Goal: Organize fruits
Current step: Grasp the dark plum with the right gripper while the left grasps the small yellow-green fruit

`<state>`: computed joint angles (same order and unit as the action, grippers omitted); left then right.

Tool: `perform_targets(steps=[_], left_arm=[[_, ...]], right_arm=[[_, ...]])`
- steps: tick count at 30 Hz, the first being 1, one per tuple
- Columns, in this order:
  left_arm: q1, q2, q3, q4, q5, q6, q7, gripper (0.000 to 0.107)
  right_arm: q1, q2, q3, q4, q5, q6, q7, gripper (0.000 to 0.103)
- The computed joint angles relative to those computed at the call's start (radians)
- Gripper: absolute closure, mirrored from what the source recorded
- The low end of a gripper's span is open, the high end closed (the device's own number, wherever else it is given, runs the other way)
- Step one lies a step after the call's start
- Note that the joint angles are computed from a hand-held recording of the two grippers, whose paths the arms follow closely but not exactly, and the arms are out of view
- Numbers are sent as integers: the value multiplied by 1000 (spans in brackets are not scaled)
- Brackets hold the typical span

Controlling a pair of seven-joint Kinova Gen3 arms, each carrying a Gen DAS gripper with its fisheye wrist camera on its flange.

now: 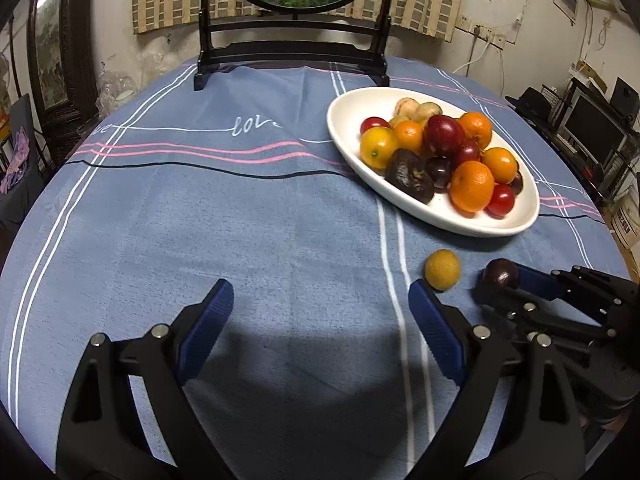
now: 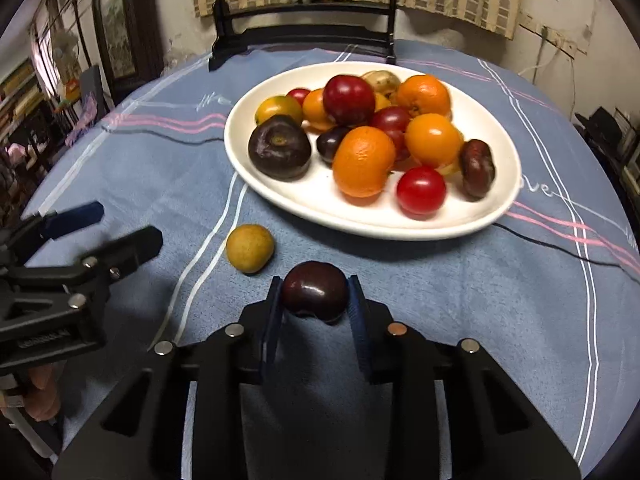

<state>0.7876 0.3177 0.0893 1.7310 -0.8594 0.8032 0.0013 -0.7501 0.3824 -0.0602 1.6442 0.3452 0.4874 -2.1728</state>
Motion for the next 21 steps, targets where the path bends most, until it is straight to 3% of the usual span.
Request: perform_targets(steps=[9, 12, 15, 18, 21], left_arm=[[7, 59, 22, -132, 80, 38, -194, 18], [0, 99, 20, -195, 139, 43, -276, 24], [3, 140, 3, -251, 189, 60, -339, 35], [-12, 178, -4, -289, 248, 55, -398, 61], [20, 200, -47, -316, 253, 66, -413, 71]], right_arm=[[81, -85, -2, 140, -48, -140, -9, 71], [127, -99, -25, 165, -95, -178, 26, 71], [172, -114, -50, 193, -148, -220, 70, 71], [211, -120, -72, 215, -203, -249, 119, 71], [260, -116, -112, 218, -270, -254, 180, 71]])
